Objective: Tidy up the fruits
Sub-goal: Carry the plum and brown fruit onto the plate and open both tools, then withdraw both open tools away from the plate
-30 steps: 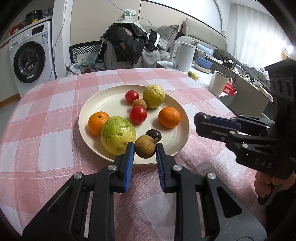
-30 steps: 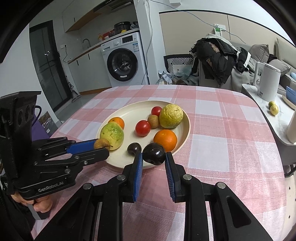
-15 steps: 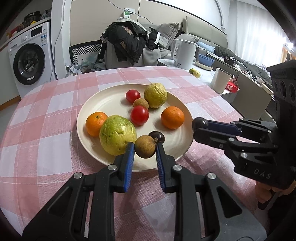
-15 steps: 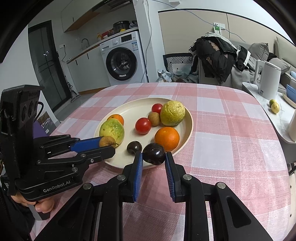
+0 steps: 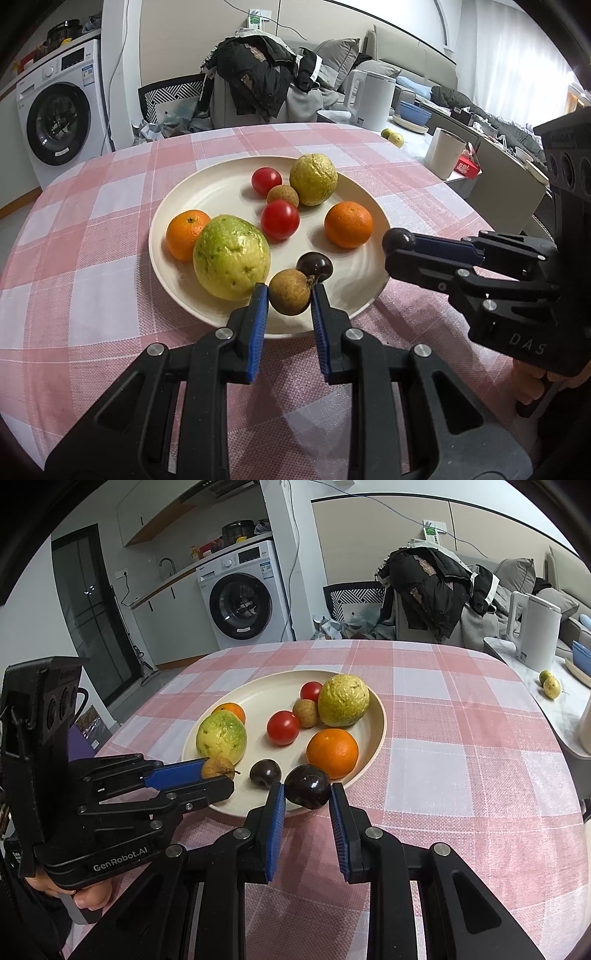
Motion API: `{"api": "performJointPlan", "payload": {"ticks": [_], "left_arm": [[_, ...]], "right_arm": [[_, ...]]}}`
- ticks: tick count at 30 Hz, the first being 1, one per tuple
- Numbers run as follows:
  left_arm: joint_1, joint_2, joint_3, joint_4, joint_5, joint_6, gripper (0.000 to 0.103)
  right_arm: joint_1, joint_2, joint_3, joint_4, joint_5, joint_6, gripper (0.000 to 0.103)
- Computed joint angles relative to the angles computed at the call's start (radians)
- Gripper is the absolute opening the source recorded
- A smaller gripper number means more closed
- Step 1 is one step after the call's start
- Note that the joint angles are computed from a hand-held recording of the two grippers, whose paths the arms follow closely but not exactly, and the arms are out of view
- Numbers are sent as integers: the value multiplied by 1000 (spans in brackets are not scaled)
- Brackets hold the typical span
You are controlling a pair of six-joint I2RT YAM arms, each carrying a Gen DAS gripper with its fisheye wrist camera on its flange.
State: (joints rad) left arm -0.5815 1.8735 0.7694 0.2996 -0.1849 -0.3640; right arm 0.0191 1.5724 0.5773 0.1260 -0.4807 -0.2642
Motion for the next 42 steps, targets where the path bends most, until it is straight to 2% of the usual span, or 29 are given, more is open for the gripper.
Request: {"api": "performJointPlan", "payload": {"ticks": [6,9,15,16,17,19,21,23,26,28,29,30,31,36,42], "left_arm": [[3,1,-4,5,-3,0,21],[7,3,-5,11,1,1,21],[12,-4,-21,29,2,6,27],[13,-7,-27,36,1,6,28],[11,-11,-33,39,-3,4,31],[8,-23,-50,52,-11,2,37],[-8,-46,-79,68,-46,-4,55],[-24,-75,-114,92,-88,-4,67],[-41,-126,-166,120,-125,-10,85],[-52,-171,-212,143,-146,-15,86],[-57,-188,-227,144,-154,-17,90],[-63,-208,-244,145,-166,-22,99],[-74,-231,-263,144,-190,-33,102],[-105,-323,-349,166,-240,-58,102],[-147,-365,-408,197,-328,-82,102]], "right_arm": [[15,9,6,-12,14,-13,26],[8,6,3,-13,0,-15,34],[9,-5,-6,-4,12,-16,36],[7,-9,-9,-1,14,-17,41],[5,-13,-12,0,14,-17,48],[-1,-20,-14,-2,8,-16,55],[-9,-31,-18,-3,2,-11,68],[-16,-45,-25,1,-4,-5,88],[-27,-71,-45,17,-27,-4,95],[-37,-88,-63,33,-51,-2,102],[-39,-97,-73,44,-62,1,102],[-42,-111,-86,53,-75,-1,102],[-45,-119,-94,61,-82,-3,102],[-52,-201,-178,141,-106,-8,103],[-78,-234,-222,191,-153,-5,103]]}}
